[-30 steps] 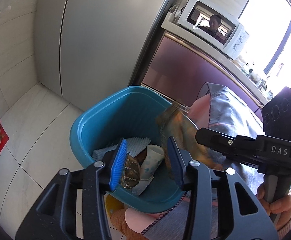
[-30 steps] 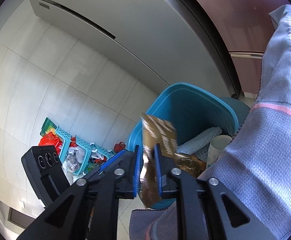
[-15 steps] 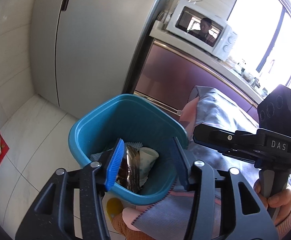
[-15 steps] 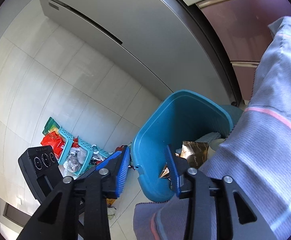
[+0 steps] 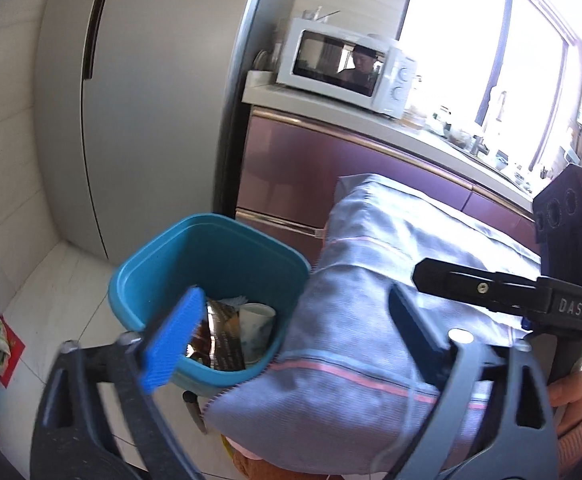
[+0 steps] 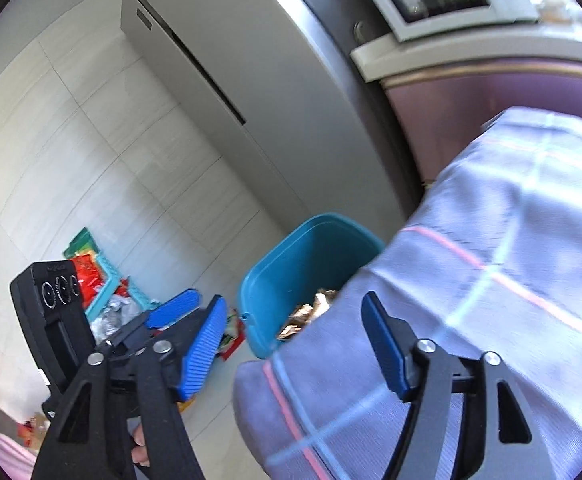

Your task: Collect trash

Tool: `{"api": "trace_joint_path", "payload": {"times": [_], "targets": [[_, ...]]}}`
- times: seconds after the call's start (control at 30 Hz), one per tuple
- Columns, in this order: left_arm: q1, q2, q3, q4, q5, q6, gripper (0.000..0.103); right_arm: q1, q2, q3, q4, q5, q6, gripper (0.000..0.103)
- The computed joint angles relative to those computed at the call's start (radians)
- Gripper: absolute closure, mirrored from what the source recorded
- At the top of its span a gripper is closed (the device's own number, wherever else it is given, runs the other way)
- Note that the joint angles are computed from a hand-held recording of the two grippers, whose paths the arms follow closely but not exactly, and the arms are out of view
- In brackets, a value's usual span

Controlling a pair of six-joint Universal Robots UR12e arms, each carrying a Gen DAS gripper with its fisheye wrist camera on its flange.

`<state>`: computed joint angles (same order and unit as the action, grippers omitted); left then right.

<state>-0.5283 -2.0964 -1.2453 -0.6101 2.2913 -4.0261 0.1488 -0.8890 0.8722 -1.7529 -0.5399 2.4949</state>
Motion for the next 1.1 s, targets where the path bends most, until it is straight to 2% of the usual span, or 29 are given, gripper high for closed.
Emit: {"api": "trace_joint_path", "payload": {"times": [0.1, 0.27, 0.5, 0.77, 0.93, 1.1], "targets": [[-0.013, -0.021, 0.032, 0.003, 0.004, 0.037, 0.006, -0.021, -0.038, 0.081, -0.165, -0.011, 0.064, 0.024], [-0.032, -0.062, 0.089, 0.022, 0.018, 0.075, 0.006, -0.053, -0.096, 0.217, -0.507, -0.067, 0.231, 0.011], [-0.056, -0.135, 0.197, 0.051, 0.044, 0.159, 0.006, -0.092, -0.157, 0.366, -0.869, -0.22, 0.376, 0.007], [-0.081, -0.218, 0.326, 0.084, 0.069, 0.244, 0.006, -0.132, -0.192, 0.47, -1.166, -0.388, 0.486, 0.007], [-0.094, -0.254, 0.385, 0.102, 0.091, 0.291, 0.006, -0.147, -0.206, 0.504, -1.255, -0.461, 0.513, 0.007], [-0.107, -0.288, 0.435, 0.125, 0.112, 0.35, 0.006, -0.159, -0.214, 0.526, -1.303, -0.495, 0.545, 0.007]]}}
